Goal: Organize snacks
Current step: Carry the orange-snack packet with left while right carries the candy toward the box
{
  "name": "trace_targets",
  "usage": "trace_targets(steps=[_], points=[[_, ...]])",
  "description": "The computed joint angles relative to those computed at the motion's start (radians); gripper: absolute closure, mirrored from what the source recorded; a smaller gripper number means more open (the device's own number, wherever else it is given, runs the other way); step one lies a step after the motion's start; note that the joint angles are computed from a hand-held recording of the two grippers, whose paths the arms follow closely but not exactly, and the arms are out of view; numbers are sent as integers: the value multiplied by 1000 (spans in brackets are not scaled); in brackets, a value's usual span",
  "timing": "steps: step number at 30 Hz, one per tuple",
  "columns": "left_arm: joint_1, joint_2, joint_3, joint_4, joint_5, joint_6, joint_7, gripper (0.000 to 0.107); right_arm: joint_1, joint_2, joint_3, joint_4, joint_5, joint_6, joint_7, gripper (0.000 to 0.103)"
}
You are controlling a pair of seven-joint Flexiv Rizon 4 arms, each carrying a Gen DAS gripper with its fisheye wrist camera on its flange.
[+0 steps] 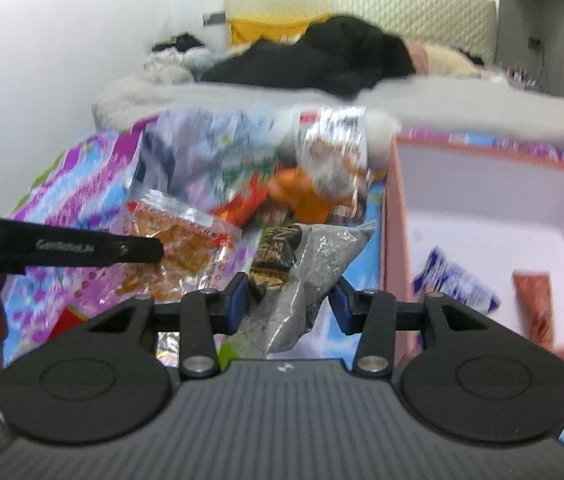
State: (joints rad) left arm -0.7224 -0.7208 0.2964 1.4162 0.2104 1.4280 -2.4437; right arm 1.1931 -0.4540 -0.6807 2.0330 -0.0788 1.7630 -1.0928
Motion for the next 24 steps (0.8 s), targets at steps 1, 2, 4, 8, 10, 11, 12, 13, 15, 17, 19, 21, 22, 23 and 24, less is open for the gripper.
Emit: trace_targets(steps=[1, 2, 4, 8, 10, 11, 12, 13, 15, 17, 19, 21, 22, 23, 24], points=[[0, 1, 2, -16, 2, -1, 4, 94, 5, -1, -16, -6, -2, 4, -3, 56], [0, 0, 4, -35, 4, -3, 11, 94, 8, 0, -30, -13, -1, 6, -8, 56], [1, -7, 7, -80, 11, -12, 25, 98, 2, 1, -45, -30, 3, 12, -16, 56], [13, -36, -5, -172, 21, -48, 59, 99, -10, -1, -70, -54, 16, 15, -34, 56], [25, -52, -23, -203, 26, -74, 84, 98, -23, 1, -69, -57, 23, 9, -36, 56], [30, -59, -29, -214, 28, -93, 94, 98, -26, 0, -73, -57, 24, 5, -35, 56], [35, -66, -34, -219, 31, -110, 100, 98, -24, 1, -81, -52, 23, 2, -35, 56], [45, -72, -44, -214, 34, -116, 107, 98, -24, 1, -87, -46, 22, 0, -36, 56], [82, -80, -87, -189, 27, -120, 146, 97, -23, 2, -96, -31, 21, 3, -38, 56], [95, -94, -93, -187, 12, -207, 169, 90, -23, 2, -101, -19, 27, 4, -38, 56], [106, -106, -99, -183, 16, -268, 179, 53, -26, 0, -102, -13, 33, 2, -33, 56], [123, -119, -110, -174, 23, -292, 186, 25, -29, 0, -102, -4, 40, 5, -28, 56], [129, -126, -112, -171, 26, -305, 184, 21, -28, -1, -104, 0, 44, 7, -26, 56], [133, -132, -113, -169, 28, -315, 182, 20, -26, -2, -105, 3, 49, 7, -23, 56], [140, -138, -119, -172, 28, -332, 188, 18, -26, -2, -103, 7, 53, 7, -20, 56]])
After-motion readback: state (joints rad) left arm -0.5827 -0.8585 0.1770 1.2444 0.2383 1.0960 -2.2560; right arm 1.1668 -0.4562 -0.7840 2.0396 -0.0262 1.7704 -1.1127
